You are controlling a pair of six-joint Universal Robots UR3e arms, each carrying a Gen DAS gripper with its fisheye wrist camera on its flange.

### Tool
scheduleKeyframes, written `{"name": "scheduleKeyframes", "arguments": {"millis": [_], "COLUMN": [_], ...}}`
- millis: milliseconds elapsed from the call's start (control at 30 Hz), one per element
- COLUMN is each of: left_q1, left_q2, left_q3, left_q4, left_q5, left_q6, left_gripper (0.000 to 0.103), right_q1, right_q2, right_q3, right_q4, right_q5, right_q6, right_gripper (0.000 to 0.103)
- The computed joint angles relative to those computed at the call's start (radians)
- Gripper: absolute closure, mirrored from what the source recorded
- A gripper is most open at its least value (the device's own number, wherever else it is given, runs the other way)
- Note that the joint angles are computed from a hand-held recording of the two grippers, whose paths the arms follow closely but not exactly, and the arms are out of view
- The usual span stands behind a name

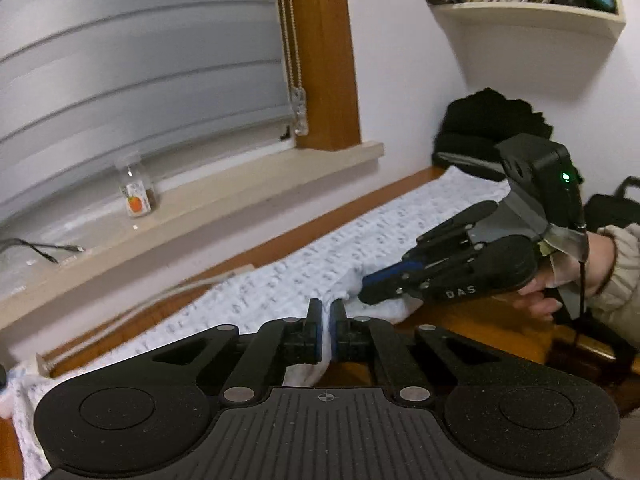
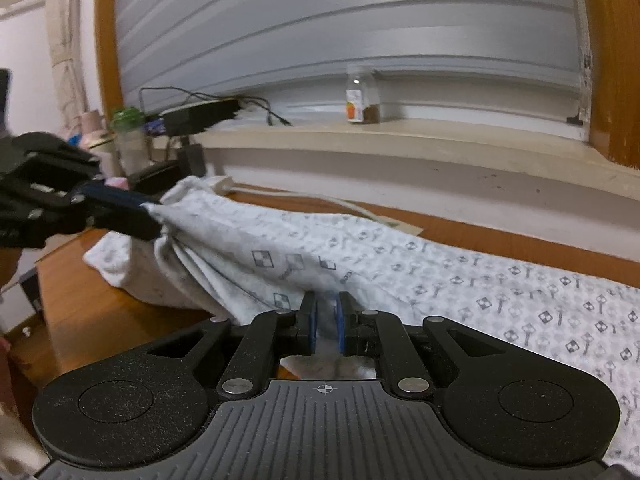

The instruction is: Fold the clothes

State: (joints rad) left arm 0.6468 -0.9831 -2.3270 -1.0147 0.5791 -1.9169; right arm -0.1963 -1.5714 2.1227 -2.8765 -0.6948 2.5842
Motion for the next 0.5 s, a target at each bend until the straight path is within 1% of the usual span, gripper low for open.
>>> {"name": "scheduleKeyframes", "arguments": {"millis": [33,67,167,233,300,333,367,433,467,500], "left_q1": [0.002,-0.004,-0.029,-0.047,-0.041,-0.03,-0.014,0.008,0.013,0.014], "left_q2": [-0.009,-0.032,-0.108,-0.155,-0.178,-0.182,-0.182,-0.199,-0.217,-0.248], "left_q3": [0.015,0.018,0.012,0.023,0.031,0.036,0.039,0.043,0.042,0.036], "left_q4": [-0.034,-0.02,0.096,0.145,0.154,0.145,0.131,0.142,0.174,0.234], "left_q5": [0.002,0.01,0.029,0.044,0.039,0.033,0.026,0.028,0.039,0.06], "left_q6": [0.015,0.004,-0.073,-0.111,-0.118,-0.114,-0.106,-0.107,-0.118,-0.141], "left_gripper": [0.099,0.099,0.099,0.095,0.09,0.09,0.09,0.09,0.09,0.09], "right_q1": [-0.008,-0.015,-0.025,-0.018,-0.015,-0.011,-0.005,0.015,0.032,0.049], "right_q2": [-0.025,-0.049,-0.105,-0.125,-0.137,-0.138,-0.136,-0.123,-0.114,-0.103], "right_q3": [0.013,0.025,0.053,0.064,0.06,0.057,0.054,0.051,0.049,0.049], "right_q4": [0.031,0.063,0.149,0.17,0.218,0.236,0.248,0.25,0.24,0.221], "right_q5": [0.01,0.02,0.048,0.048,0.067,0.076,0.083,0.086,0.074,0.062], "right_q6": [-0.023,-0.048,-0.131,-0.155,-0.185,-0.195,-0.203,-0.22,-0.222,-0.22], "right_gripper": [0.091,0.091,0.091,0.091,0.09,0.089,0.087,0.074,0.071,0.067]}}
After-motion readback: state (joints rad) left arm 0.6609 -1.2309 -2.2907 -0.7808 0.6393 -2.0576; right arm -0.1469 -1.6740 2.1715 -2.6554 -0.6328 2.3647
